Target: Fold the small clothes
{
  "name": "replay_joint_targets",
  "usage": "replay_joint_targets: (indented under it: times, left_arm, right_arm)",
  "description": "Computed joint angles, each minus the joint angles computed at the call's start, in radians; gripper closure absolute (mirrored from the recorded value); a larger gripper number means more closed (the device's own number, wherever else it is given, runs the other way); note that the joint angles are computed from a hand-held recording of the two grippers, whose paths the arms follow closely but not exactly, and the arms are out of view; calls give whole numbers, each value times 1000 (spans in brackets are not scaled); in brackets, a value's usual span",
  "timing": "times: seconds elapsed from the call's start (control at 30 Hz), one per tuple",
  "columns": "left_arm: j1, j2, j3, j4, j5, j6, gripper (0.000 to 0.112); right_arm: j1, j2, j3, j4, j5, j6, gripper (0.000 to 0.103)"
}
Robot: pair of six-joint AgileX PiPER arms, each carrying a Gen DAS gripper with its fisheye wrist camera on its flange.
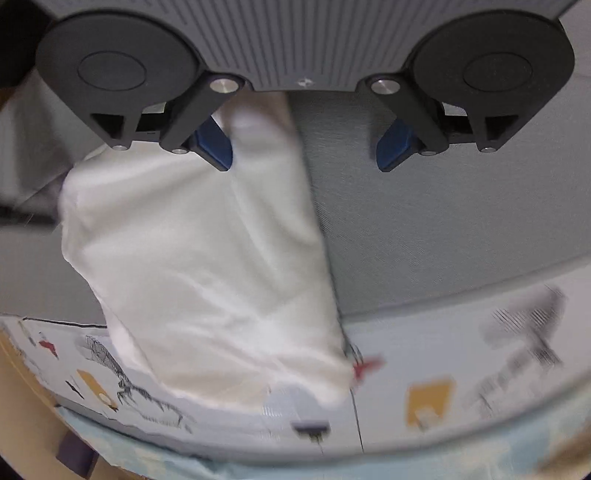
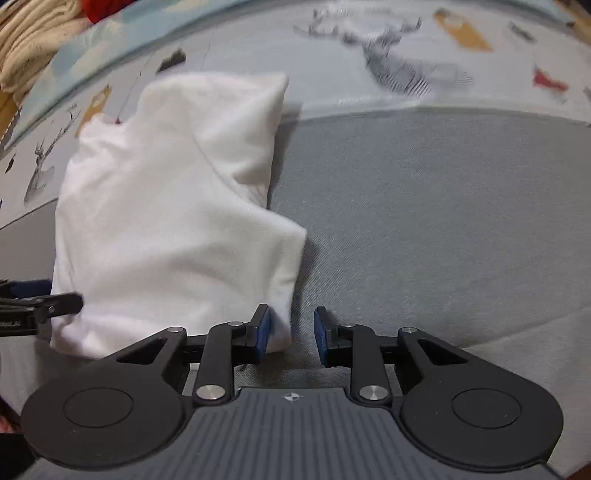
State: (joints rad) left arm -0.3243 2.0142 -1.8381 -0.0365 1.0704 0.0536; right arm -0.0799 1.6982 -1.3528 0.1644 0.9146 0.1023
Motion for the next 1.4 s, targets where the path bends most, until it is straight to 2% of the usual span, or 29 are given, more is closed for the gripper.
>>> replay_joint_targets:
  times: [0.07, 0.17, 0.2, 0.23, 0.3, 0.37, 0.43, 0.5, 0.6, 0.67, 0.77, 0.83, 1.1, 1.23, 1.4]
  left_arm:
    - [-30, -107, 87, 92, -62, -60, 23]
    - [-63, -293, 252, 125, -176, -135, 22]
    - [-78, -353, 304, 139, -218, -161, 22]
    - [-106, -418, 362, 179, -257, -212, 22]
    - [-183, -517, 447, 275, -299, -339, 22]
    - [-244, -593, 507, 277, -321, -407, 22]
    - [-337, -656, 573, 366, -325, -568, 22]
    - [-414, -703, 636, 436, -314, -695, 22]
    - [-496, -690, 647, 512, -184, -824, 22]
    - [-508, -678, 633, 522, -142, -853, 22]
    - [-514, -667, 626, 557, -134, -896, 21]
    - [-501, -661, 618, 525, -136, -888, 21]
    - [-500, -664, 632, 522, -178, -898, 21]
    - [-483, -661, 630, 503, -190, -895, 21]
    - [-466, -650, 624, 487, -192, -892, 21]
  right_arm:
    - [22, -100, 71, -110, -110, 103, 75]
    - [34, -248, 172, -200, -245, 158, 54]
    - [37, -288, 196, -211, -263, 158, 44]
    - [41, -327, 216, -213, -271, 149, 39]
    - [71, -412, 250, -262, -254, 187, 35]
    - [107, -502, 286, -298, -233, 224, 27]
    - [156, -590, 320, -355, -213, 286, 15]
    - [240, -696, 373, -460, -175, 420, 13]
    - [358, -790, 408, -546, -93, 598, 12]
    - [427, -842, 436, -570, -41, 682, 11]
    - [523, -848, 446, -638, 25, 761, 11]
    - [586, -829, 444, -701, 51, 803, 11]
    - [757, -730, 431, -839, 87, 921, 11]
    - [786, -689, 428, -869, 70, 909, 11]
    - [762, -657, 418, -861, 42, 895, 12]
